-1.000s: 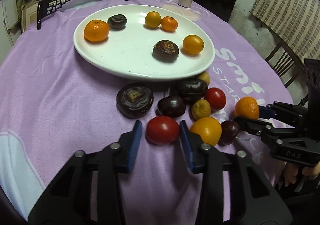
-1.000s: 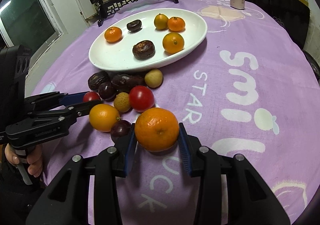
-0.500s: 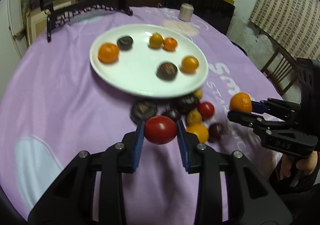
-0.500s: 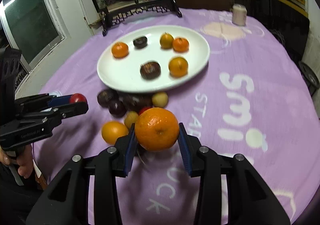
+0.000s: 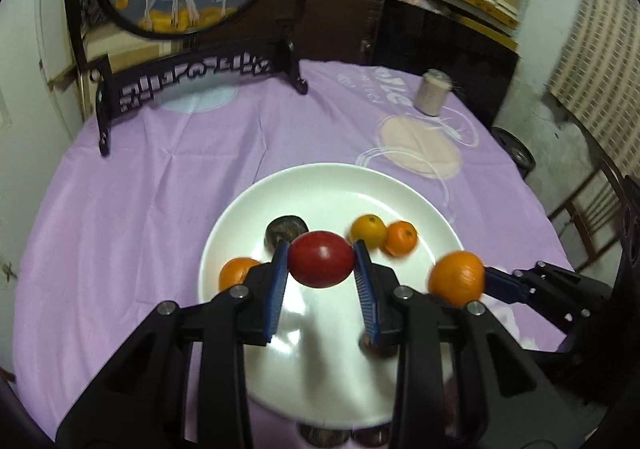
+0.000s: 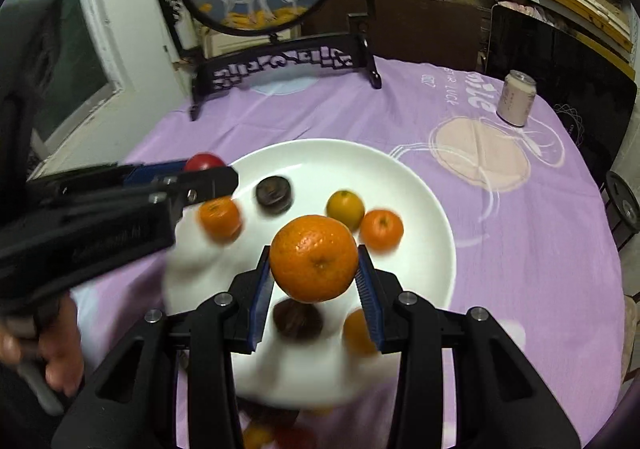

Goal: Organize fruits
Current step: 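Place the tomato and orange on the white plate with both tools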

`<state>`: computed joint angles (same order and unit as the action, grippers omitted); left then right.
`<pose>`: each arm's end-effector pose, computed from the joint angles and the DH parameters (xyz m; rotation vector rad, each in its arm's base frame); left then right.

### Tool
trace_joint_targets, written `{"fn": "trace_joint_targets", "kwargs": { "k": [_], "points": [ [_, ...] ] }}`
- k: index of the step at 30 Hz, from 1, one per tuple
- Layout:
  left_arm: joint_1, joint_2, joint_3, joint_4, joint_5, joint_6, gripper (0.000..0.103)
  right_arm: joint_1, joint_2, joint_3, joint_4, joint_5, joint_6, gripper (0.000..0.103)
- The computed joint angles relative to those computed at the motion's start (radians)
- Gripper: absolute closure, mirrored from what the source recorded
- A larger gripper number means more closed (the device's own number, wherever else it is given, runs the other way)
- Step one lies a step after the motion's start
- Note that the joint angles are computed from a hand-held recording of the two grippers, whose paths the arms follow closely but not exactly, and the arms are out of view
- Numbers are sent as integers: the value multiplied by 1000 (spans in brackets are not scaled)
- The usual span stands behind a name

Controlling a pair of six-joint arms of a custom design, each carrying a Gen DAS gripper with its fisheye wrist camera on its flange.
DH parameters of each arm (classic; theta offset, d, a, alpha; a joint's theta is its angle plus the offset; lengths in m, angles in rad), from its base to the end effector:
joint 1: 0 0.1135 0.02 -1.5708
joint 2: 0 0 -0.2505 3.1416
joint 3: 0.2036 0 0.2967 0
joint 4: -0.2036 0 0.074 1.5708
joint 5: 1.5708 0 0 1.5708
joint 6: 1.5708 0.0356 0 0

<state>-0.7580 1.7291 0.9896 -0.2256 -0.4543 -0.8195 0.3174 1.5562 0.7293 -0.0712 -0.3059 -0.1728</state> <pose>0.2830 -0.2464 0.1222 -0.2471 2.3940 -0.1411 0.3050 0.1115 0.1064 -0.7250 2.3526 0.4400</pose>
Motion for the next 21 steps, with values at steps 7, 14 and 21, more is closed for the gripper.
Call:
{"fn": "trace_joint_targets", "kwargs": {
  "k": [7,14,21],
  "points": [
    [57,107,28,54,91,13,70,12,209,123,-4,5,0,62],
    [36,60,-24,92,29,-7,50,17,159,55,95,75,24,45],
    [-169,-121,-198,27,-148,-165,44,-132,-276,-265,17,-61,-31,45]
  ]
}}
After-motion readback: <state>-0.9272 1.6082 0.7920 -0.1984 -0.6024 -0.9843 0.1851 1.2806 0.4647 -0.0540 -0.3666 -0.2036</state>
